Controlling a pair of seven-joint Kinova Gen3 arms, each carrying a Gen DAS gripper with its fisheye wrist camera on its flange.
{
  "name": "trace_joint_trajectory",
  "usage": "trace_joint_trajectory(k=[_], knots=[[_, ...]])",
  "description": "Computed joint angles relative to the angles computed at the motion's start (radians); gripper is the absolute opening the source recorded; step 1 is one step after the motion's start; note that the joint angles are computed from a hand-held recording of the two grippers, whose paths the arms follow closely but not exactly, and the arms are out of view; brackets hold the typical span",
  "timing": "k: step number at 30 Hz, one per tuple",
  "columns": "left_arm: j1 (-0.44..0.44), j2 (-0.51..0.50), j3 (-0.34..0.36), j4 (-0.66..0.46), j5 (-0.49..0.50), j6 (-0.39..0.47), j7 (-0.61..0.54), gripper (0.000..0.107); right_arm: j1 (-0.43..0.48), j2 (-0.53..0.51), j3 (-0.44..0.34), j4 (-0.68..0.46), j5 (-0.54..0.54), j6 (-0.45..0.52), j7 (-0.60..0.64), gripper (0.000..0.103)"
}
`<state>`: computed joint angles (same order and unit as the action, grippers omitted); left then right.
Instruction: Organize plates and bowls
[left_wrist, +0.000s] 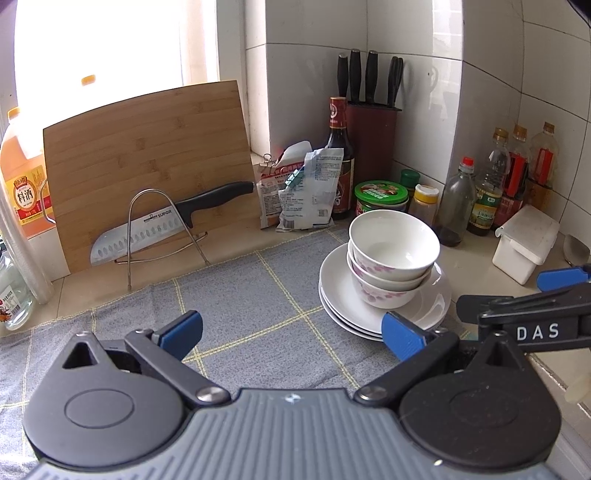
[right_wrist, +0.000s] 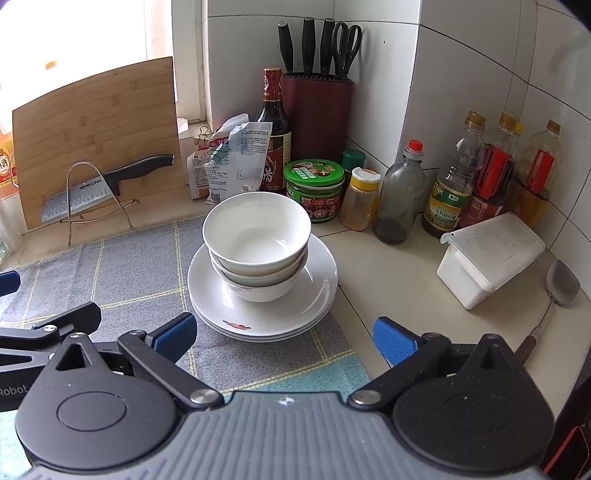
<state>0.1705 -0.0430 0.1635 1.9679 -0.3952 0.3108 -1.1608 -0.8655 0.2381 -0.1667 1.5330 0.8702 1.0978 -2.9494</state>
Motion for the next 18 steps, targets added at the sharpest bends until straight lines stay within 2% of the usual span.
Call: trace_joint_trajectory(k=[3,18], knots=[[0.001,0.000,-0.007,0.000,0.023,-0.001,-0.023,0.102,-0.002,0.001,0.000,-0.002,0.003,0.004,0.001,0.103],[-0.003,-0.004,-0.001,0.001,0.014,0.000,-0.015,0.102,-0.004,0.003,0.001,-0.010,0.003,0.013,0.006,0.103]])
